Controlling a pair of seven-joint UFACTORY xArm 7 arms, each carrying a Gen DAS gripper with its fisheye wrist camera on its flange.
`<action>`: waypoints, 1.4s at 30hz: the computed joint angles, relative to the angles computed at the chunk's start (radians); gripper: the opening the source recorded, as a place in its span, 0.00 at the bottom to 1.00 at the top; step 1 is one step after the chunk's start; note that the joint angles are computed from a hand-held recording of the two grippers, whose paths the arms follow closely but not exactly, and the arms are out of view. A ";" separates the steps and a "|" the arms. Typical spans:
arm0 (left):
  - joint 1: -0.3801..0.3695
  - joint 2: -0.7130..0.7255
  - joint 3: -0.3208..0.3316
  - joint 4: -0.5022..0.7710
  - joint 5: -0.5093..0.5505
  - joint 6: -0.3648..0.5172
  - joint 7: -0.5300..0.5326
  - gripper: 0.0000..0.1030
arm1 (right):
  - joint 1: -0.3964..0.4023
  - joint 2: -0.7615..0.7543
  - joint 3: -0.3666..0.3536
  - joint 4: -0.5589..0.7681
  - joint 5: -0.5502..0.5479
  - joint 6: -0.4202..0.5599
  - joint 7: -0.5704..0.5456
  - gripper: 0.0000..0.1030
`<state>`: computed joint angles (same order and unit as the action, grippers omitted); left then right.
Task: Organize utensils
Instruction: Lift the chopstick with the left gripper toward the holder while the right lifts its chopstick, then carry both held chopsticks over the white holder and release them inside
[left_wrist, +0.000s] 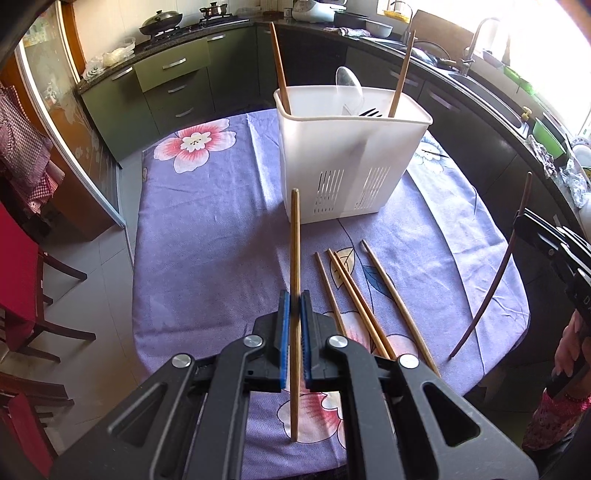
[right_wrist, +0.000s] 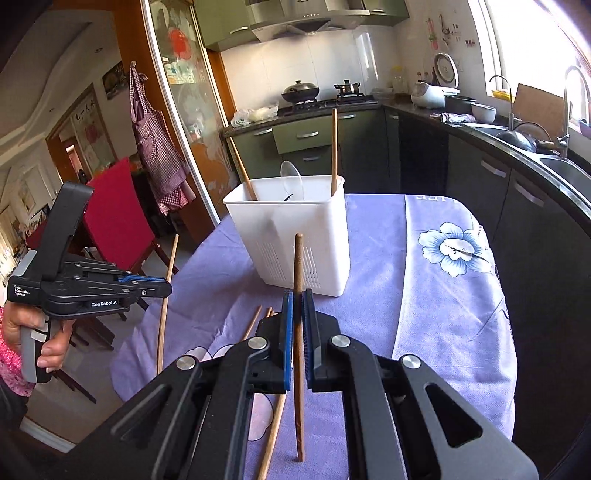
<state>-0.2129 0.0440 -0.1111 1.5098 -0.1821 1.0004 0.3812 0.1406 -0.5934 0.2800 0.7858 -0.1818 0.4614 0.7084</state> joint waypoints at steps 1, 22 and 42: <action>0.000 -0.008 0.000 -0.004 -0.002 -0.005 0.003 0.05 | 0.001 -0.012 0.000 -0.006 0.000 0.003 0.001 0.06; 0.007 -0.081 0.014 -0.044 -0.048 -0.029 0.050 0.05 | -0.009 -0.078 0.027 -0.045 0.002 -0.043 0.006 0.06; 0.008 -0.086 0.017 -0.013 -0.082 -0.034 0.081 0.05 | -0.019 -0.051 0.020 0.032 -0.011 -0.044 -0.040 0.06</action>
<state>-0.2048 -0.0424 -0.0938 1.4970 -0.2642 0.9663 0.4620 0.1216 -0.6444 0.3003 0.8181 -0.1931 0.4175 0.6682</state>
